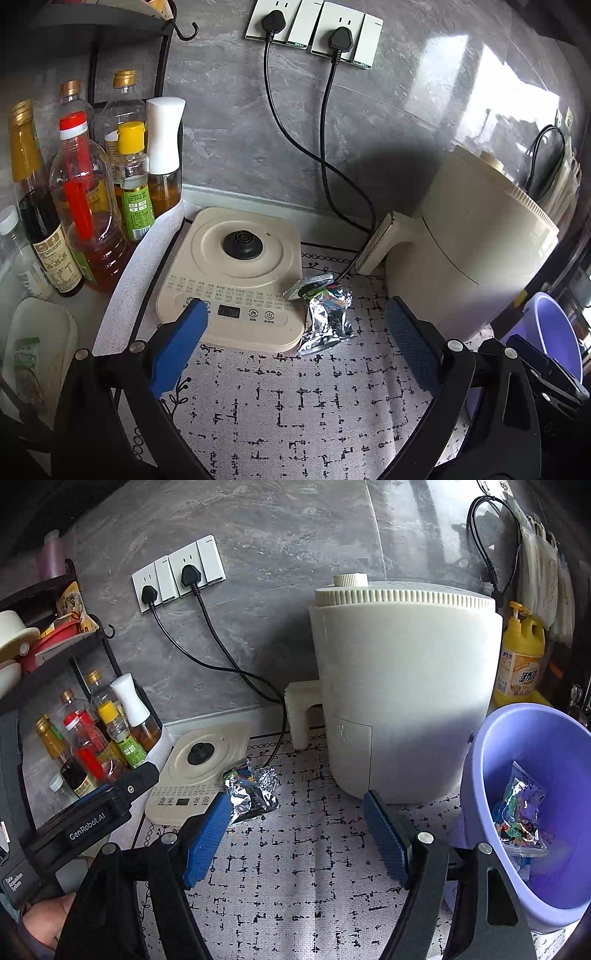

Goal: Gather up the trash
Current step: 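Move both open tools back over the remaining foil wrappers on the mat, then grasp the silver snack wrapper with the left tool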

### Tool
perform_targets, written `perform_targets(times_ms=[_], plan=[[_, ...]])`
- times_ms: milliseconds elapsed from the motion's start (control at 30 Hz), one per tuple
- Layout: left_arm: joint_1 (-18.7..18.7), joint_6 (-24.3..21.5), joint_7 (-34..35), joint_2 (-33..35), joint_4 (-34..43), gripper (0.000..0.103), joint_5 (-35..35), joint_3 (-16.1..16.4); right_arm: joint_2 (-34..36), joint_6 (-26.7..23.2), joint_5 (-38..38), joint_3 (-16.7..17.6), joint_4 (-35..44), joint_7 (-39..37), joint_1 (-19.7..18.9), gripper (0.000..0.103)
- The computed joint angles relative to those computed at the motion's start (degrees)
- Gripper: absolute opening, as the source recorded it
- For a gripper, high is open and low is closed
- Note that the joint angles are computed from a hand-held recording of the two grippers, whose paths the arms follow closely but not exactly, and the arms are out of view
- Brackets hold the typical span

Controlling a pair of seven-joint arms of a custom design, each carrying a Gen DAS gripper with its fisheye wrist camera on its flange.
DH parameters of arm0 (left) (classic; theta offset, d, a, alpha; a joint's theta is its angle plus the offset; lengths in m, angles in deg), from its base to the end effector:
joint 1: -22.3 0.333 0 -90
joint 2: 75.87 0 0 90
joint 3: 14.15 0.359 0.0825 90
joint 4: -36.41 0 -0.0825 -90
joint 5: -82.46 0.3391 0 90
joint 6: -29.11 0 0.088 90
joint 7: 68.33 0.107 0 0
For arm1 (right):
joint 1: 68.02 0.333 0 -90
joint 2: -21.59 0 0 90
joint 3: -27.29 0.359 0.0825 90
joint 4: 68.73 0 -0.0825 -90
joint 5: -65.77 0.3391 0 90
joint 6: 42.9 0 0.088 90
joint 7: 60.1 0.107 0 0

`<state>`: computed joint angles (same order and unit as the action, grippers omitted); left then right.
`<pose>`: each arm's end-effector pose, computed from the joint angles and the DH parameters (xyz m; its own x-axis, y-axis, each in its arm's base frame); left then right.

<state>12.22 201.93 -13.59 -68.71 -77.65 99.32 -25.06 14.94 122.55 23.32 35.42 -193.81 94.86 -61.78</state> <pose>0.5509 -0.2273 0.5753 -0.1282 -0.9593 0.2516 -0.6561 -0.1082 -0.7469 0.4826 0.1681 0.5870 -0.1365 -0.9714 -0.1942 -0.6069 0.2369 -0.7587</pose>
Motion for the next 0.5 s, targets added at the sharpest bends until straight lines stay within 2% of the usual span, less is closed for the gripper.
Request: perform_targets(times_ms=[200, 300, 500], plan=[[-0.7, -0.6, -1.1, 4.0, 2.7, 0.094, 0.3, 0.1, 3.6, 0.8, 2.9, -1.8, 1.6, -3.3, 1.6, 0.073], [-1.4, -1.2, -1.8, 5.9, 4.3, 0.090, 0.4, 0.3, 4.9, 1.2, 2.7, -3.2, 2.1, -3.2, 2.3, 0.079], [-3.3, -2.2, -3.8, 9.4, 7.4, 0.089, 2.1, 1.2, 6.8, 2.5, 2.3, -5.8, 1.9, -2.3, 3.3, 0.079]])
